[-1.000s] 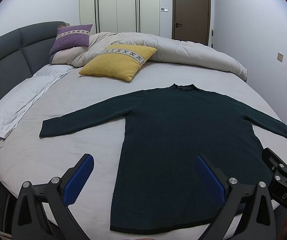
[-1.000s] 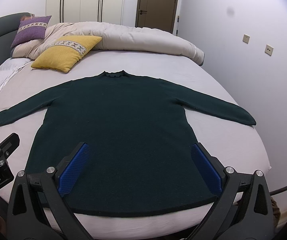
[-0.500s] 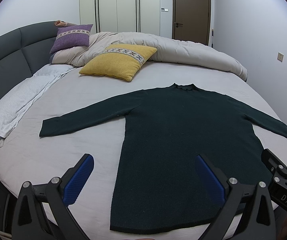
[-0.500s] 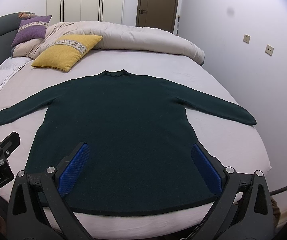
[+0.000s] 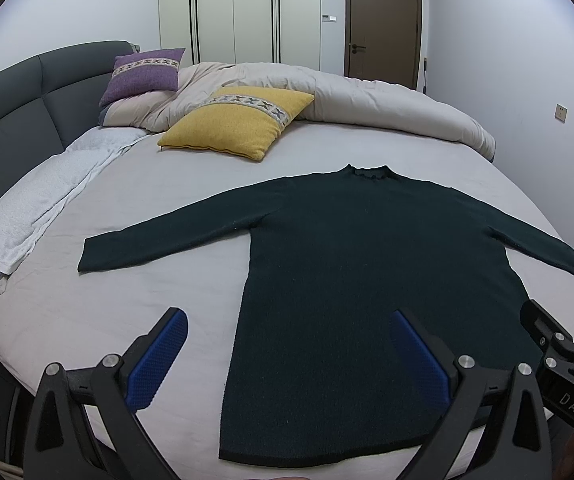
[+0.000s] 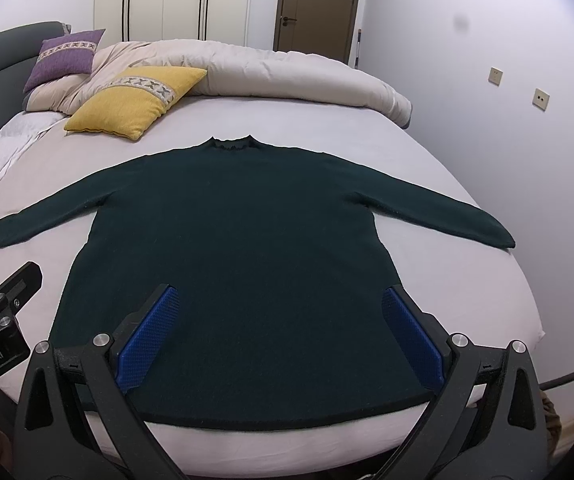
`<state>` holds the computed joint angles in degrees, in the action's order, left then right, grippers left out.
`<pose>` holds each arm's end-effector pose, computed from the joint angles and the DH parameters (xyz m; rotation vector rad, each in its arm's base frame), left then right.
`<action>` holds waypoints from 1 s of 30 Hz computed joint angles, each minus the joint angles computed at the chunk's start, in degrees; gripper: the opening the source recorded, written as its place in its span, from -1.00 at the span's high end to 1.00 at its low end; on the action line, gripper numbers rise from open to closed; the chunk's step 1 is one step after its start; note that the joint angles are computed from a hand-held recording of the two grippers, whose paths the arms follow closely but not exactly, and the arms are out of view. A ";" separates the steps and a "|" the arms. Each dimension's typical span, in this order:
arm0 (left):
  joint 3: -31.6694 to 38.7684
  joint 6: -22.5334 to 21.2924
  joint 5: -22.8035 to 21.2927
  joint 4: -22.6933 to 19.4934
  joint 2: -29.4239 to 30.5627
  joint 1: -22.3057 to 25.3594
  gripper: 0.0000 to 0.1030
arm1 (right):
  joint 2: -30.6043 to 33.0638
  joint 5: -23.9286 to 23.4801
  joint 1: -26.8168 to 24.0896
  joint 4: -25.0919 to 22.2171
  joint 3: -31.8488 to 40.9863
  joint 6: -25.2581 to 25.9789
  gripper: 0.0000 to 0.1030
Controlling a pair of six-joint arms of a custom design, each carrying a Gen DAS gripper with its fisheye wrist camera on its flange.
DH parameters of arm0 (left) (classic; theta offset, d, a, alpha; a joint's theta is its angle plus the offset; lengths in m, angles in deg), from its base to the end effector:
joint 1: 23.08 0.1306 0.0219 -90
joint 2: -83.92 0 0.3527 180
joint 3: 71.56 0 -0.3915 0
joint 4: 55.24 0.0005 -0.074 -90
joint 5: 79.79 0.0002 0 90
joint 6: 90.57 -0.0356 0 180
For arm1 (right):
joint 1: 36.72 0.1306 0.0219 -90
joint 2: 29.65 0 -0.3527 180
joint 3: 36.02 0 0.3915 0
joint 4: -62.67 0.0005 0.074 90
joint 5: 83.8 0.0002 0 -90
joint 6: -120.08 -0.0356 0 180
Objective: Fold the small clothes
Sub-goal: 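Grasp the sleeve cuff with the right gripper and fold it across the sweater body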
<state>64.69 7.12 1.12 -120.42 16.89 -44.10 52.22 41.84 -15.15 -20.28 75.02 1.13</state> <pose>0.5622 -0.2105 0.5370 0.1851 2.2846 -0.0770 0.3561 0.1179 0.5874 0.3890 2.2776 -0.3473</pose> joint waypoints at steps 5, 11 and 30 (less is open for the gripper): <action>-0.74 -0.01 0.22 0.13 -0.54 0.11 -1.00 | 0.00 -0.01 -0.05 0.03 -0.07 -0.05 -0.99; -4.62 0.41 1.91 1.41 -1.82 0.64 -1.00 | -1.83 -4.28 -3.00 2.92 -3.37 -0.34 -0.99; 22.52 5.20 18.98 -16.46 19.98 0.01 -1.00 | 1.05 -57.58 -70.83 26.25 -16.66 -7.57 -0.59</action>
